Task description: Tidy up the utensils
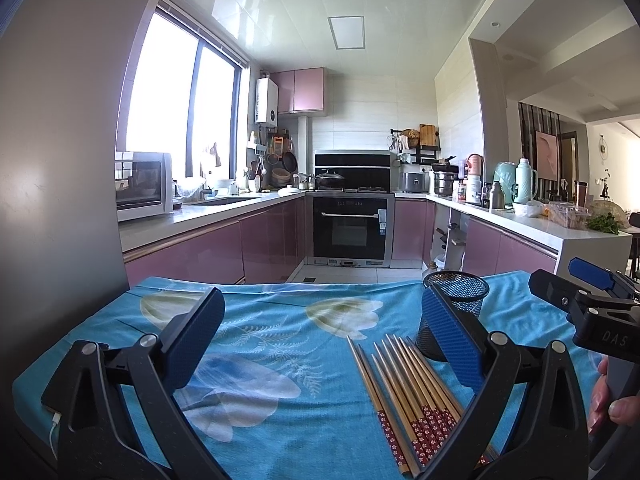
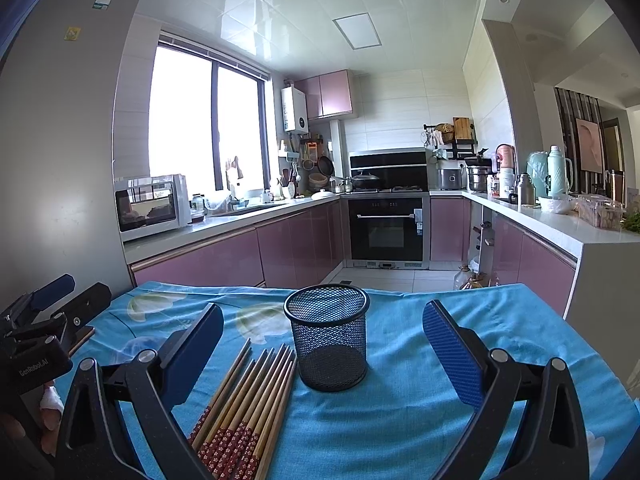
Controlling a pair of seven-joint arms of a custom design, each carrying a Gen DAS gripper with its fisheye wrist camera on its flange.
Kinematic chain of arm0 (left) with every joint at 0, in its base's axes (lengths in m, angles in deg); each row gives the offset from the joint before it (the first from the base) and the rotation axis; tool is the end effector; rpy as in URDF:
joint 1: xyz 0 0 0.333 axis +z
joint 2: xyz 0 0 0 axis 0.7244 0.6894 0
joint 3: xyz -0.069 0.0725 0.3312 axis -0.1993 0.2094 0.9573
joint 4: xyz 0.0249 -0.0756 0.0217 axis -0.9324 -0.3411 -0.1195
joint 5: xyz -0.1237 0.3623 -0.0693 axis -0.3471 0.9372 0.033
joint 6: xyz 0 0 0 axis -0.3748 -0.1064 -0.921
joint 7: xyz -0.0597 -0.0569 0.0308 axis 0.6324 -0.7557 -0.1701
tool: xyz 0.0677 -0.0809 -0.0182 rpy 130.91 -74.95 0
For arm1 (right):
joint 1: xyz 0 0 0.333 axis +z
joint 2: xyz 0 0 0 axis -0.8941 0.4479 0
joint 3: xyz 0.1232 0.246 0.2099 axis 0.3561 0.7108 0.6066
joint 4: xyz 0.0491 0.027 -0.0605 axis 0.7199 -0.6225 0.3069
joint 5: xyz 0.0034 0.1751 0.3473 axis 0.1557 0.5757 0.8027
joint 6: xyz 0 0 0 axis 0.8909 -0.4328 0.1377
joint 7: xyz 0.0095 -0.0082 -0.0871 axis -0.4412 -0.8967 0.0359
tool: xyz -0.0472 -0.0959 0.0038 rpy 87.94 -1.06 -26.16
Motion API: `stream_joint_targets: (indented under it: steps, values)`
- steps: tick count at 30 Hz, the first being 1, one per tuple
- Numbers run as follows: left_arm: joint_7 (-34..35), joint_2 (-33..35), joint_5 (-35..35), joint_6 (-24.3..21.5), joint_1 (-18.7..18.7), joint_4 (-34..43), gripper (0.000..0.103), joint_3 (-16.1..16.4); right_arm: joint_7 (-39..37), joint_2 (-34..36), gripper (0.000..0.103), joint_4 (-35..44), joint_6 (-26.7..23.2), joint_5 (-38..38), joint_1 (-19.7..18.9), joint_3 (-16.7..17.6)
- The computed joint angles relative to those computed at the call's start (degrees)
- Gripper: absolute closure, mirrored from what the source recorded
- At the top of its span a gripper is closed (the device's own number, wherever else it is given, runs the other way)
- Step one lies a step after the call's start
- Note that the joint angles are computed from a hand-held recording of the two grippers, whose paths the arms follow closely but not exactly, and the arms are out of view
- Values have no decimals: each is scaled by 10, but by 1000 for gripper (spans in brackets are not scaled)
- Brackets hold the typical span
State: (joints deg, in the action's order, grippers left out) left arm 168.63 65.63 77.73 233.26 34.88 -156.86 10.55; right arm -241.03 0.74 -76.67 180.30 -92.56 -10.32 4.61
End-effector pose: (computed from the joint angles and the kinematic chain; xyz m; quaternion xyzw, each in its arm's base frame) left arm 0.7051 -0.3012 0.3798 -0.3651 0.6676 -0.5655 0.3181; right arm 0.6344 0.5340 0.3753 -0.4088 0.6533 -0.5080 0.3846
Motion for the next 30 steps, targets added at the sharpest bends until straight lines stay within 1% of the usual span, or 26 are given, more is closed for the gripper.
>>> stream_joint_targets:
  steps: [4, 10, 15, 17, 20, 23, 25, 27, 29, 30]
  values:
    - [0, 1, 3, -3, 0, 1, 6, -1, 2, -2, 6, -3, 2, 0, 0, 0]
    - [-3, 9, 16, -20, 5, 16, 6, -8, 8, -4, 6, -9, 13, 1, -5, 3]
    - [-4, 13, 25, -40, 8, 25, 6, -13, 5, -8, 6, -14, 37, 7, -15, 8]
    - [-6, 17, 40, -57, 17, 32, 6, -26, -3, -7, 6, -12, 50, 15, -22, 12]
    - [-5, 25, 66, -98, 31, 48, 6, -47, -18, -8, 6, -13, 95, 33, -39, 22]
    - [11, 42, 83, -165, 50, 75, 6, -84, -80, 7, 6, 11, 133, 84, -64, 41]
    - [34, 57, 88, -218, 65, 97, 6, -118, -115, 18, 6, 25, 154, 120, -77, 50]
    - [57, 67, 79, -258, 67, 113, 6, -132, -167, 35, 6, 51, 163, 164, -91, 65]
    - [88, 84, 73, -300, 71, 138, 6, -152, -208, 52, 7, 76, 164, 198, -97, 71]
    - [103, 91, 68, -318, 70, 148, 7, -157, -233, 63, 9, 92, 164, 219, -103, 78]
